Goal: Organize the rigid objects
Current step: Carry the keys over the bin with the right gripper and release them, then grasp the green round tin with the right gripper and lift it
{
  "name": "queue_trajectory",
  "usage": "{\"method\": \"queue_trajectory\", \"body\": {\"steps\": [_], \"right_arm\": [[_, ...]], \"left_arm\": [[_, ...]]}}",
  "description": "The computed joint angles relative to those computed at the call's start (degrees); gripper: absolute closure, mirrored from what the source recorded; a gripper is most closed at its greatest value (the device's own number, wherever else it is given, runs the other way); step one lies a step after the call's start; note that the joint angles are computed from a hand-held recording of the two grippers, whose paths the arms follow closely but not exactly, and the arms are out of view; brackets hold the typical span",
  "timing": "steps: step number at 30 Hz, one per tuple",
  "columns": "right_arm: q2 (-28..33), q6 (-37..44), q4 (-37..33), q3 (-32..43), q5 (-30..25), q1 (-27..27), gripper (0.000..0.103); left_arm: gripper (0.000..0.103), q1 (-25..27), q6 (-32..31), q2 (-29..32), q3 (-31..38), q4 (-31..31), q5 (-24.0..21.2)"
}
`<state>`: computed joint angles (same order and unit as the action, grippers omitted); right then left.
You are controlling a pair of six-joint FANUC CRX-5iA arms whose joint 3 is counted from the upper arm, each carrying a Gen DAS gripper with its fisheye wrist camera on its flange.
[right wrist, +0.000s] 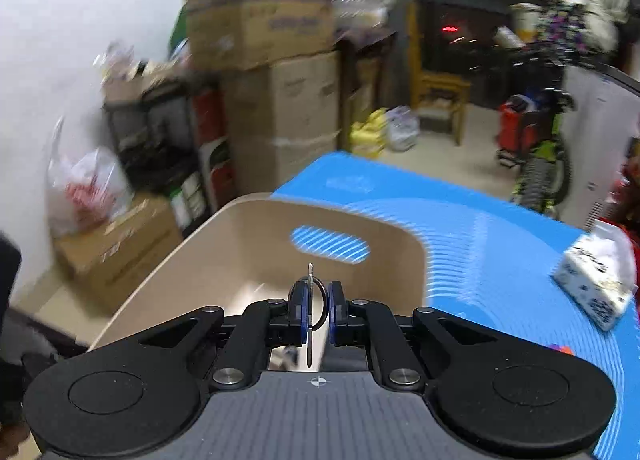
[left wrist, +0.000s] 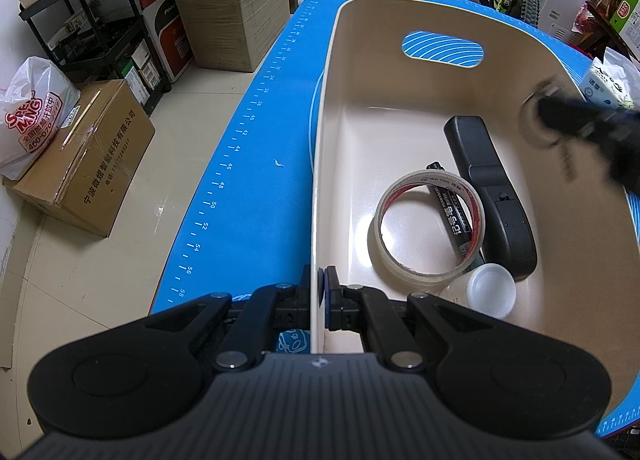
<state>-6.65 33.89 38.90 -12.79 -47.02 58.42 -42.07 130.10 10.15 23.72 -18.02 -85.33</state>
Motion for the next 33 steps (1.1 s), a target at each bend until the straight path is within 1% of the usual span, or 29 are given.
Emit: {"method": "queue_trajectory", "body": {"steps": [3, 6, 9, 11, 13, 15, 17, 18, 22, 24, 26, 30, 33], "right_arm": [[3.27, 6.73, -5.94, 4.69, -3.86, 0.64, 0.083], [7.10, 12.52, -12.89, 10.63, -9.94, 0.39, 0.083], [10.13, 15.15, -16.80, 14.81, -15.14, -0.07, 0.083], [10.41, 14.72, -17.53, 15.00, -16.64, 0.03, 0.080], [9.76, 13.80, -17.57, 14.11, -16.28, 0.13, 0.078], [8.49, 12.60, -17.32, 12.79, -15.16, 0.14, 0.067], [6.81, 11.21, -16.44, 11.22, -13.66, 0.19, 0.052], [5.74, 10.54, -15.72, 10.08, -12.46, 0.17, 0.049], [2.16, 6.95, -12.34, 6.70, -9.46, 0.14, 0.043], [0.00, 3.99, -9.67, 4.30, -7.90, -0.10, 0.038], [-2.08, 0.19, -6.27, 1.76, -6.89, -0.51, 0.036], [-5.57, -8.87, -0.02, -3.10, -5.74, -2.72, 0.030], [-7.08, -12.71, 2.15, -5.79, -6.61, -4.80, 0.027]], "left_arm": [[0.098, -0.01, 0.04, 0.03, 0.05, -0.01, -0.03], [0.098, -0.02, 0.02, 0.03, 0.05, -0.02, -0.04], [0.098, -0.02, 0.02, 0.03, 0.05, -0.02, -0.04], [0.098, -0.02, 0.02, 0.03, 0.05, -0.02, -0.04], [0.098, -0.05, 0.04, 0.09, 0.11, -0.02, -0.04], [0.098, -0.05, 0.04, 0.09, 0.11, -0.02, -0.04], [0.098, -0.06, 0.03, 0.12, 0.15, -0.06, -0.04], [0.098, -0.06, 0.03, 0.12, 0.15, -0.06, -0.04], [0.098, -0.06, 0.03, 0.12, 0.15, -0.06, -0.04], [0.098, -0.07, 0.04, 0.16, 0.17, -0.04, -0.02], [0.098, -0.06, 0.03, 0.12, 0.13, -0.04, -0.01], [0.098, -0.05, 0.09, 0.13, 0.12, 0.00, 0.03], [0.098, -0.06, 0.04, 0.11, 0.11, -0.04, 0.01]]}}
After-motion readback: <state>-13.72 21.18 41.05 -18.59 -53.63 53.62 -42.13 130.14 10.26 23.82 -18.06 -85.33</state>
